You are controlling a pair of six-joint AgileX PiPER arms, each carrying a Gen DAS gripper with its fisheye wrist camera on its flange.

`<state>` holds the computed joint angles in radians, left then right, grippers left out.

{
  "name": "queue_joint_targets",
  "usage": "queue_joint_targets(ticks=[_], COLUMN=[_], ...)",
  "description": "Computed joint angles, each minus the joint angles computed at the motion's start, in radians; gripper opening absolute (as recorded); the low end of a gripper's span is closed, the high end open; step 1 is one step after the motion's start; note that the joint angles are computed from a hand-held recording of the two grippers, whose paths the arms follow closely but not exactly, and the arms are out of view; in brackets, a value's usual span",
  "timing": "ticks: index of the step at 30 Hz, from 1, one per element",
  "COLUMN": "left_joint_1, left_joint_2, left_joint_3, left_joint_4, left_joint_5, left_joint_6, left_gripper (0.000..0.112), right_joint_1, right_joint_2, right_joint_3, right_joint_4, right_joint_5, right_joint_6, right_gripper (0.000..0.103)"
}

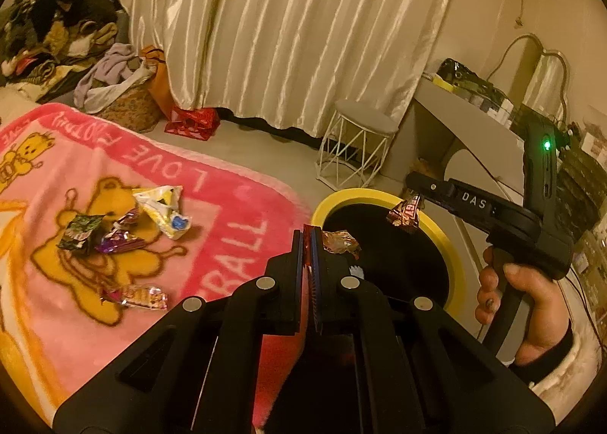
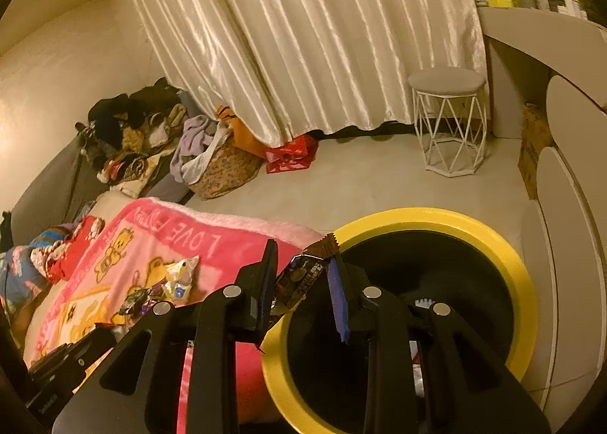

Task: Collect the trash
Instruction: 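Carry the candy wrapper and chocolate bar wrapper over the bin with both tools, then open both tools to drop the wrappers into the bin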

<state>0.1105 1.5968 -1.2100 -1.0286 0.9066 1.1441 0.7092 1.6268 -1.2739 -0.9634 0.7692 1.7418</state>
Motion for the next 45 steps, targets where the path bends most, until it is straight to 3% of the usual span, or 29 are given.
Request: queue_joint_targets(ticks=[23,45], left_joint_1=[-0.176,-0.313], left_joint_2=[0.009,0.075], left_joint_3=[0.051,0.044], left_joint_4=[0.067,0.126], left_joint_5=[-0.103,-0.169], left_joint_6=[-0.012,-0.067], left_gripper=[0.002,0.002], right_joint_1=[-0.038,-0.107], right_joint_2=[-0.041,-0.031], right_joint_3=[0.117,0.181], right_joint_4=[-0.05,-0.01], right_joint_5=[0.077,0.018], right_joint_6=[0.071,0.072], right_gripper=[0.023,0.023])
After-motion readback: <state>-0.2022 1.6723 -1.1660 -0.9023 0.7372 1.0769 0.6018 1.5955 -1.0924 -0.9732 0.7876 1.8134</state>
